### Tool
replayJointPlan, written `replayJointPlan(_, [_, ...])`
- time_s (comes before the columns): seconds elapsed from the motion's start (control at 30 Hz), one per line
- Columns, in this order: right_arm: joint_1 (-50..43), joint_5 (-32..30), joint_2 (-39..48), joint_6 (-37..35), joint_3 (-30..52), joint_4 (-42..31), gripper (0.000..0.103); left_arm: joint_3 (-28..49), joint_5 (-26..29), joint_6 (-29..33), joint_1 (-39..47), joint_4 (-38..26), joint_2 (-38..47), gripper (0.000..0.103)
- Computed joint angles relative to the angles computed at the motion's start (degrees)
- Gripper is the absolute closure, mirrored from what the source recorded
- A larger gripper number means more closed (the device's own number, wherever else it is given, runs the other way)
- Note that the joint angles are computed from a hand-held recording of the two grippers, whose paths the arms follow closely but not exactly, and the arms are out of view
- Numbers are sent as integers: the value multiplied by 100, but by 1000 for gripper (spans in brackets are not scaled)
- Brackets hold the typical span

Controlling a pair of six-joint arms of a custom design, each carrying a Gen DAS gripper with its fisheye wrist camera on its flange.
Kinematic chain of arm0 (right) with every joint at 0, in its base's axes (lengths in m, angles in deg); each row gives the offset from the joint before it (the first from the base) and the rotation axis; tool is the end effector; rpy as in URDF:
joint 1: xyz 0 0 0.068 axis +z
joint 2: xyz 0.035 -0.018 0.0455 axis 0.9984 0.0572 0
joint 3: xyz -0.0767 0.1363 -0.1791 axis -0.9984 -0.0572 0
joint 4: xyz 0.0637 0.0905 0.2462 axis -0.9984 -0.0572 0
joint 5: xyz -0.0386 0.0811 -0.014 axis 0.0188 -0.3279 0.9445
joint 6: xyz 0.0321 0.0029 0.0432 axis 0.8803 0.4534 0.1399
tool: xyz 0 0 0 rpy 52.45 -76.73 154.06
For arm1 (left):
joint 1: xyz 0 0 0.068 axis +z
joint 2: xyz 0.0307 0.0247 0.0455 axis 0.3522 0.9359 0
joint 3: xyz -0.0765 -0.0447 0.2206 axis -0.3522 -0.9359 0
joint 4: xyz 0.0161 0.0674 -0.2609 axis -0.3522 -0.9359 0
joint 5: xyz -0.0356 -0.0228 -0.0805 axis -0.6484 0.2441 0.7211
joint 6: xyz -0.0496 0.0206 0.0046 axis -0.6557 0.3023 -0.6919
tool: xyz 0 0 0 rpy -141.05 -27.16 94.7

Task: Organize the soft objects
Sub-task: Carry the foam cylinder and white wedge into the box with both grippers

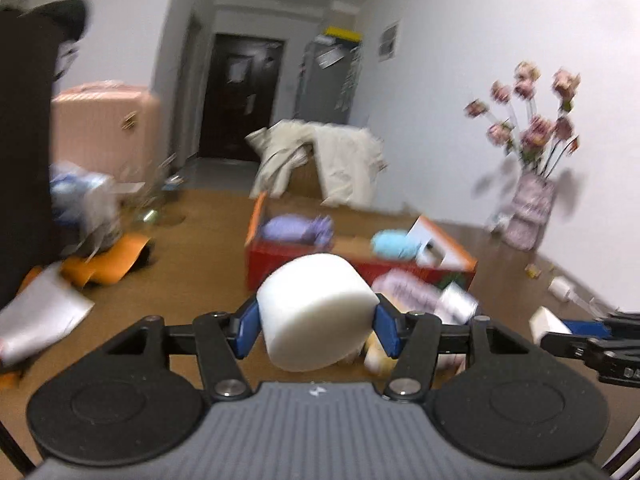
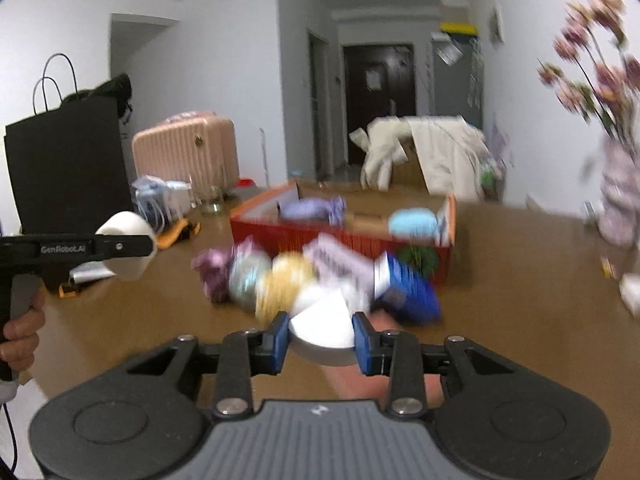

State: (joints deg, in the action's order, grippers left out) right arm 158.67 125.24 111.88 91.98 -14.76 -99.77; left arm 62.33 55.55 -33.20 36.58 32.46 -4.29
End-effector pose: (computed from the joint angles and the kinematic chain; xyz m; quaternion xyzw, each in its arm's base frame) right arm 0.0894 0.1742 0.1499 0.0471 0.8499 -0.0155 0.5246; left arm 0.2579 0.0444 0.1602 0.2286 0.7943 -0.2518 0.5034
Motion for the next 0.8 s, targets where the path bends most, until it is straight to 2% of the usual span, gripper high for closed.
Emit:
replayJointPlan(0.07, [-1136,-671,-779,-2056,-304,1166,70,702,-435,-312,-594,193,607,44])
replayJointPlan(0.13, [-2500,-1808,-668,-3609,-139,1995,69,1566,-881,-331,-1111,58,1337,43])
replayJointPlan(0.2, [-3621,-2853,-45,-4567,248,2602,69,2551,-1381,-408,-1568,-237,2148,43])
replayJointPlan(0.27, [-4478,-3722,840,-5089,873,2892,69,3714,-1686,-429,-1894,-747,3054,43])
replayJointPlan(0.43, [-5663,-4876,3261,-5703,3003,2911,69,6131,-2364,-334,-2391,-1792,4882,43])
replayJointPlan(0.57, [-6219,-5598,5223,-5636,5191,2222,68,8514,-2667,-93,-2625,-3280,6426,43])
replayJointPlan(0.67, [-6460,-5795,6636,-5459,6967,1414,68,9845,-2910,131,-2744,-3968,7263,39])
replayJointPlan(0.77, [-6582,-5879,7737,-5267,8446,712,65,10679,-3040,319,-2800,-4298,7795,30])
replayJointPlan(0.8, [-6613,-5909,7994,-5152,8783,604,58,10895,-3053,353,-2812,-4399,7924,26])
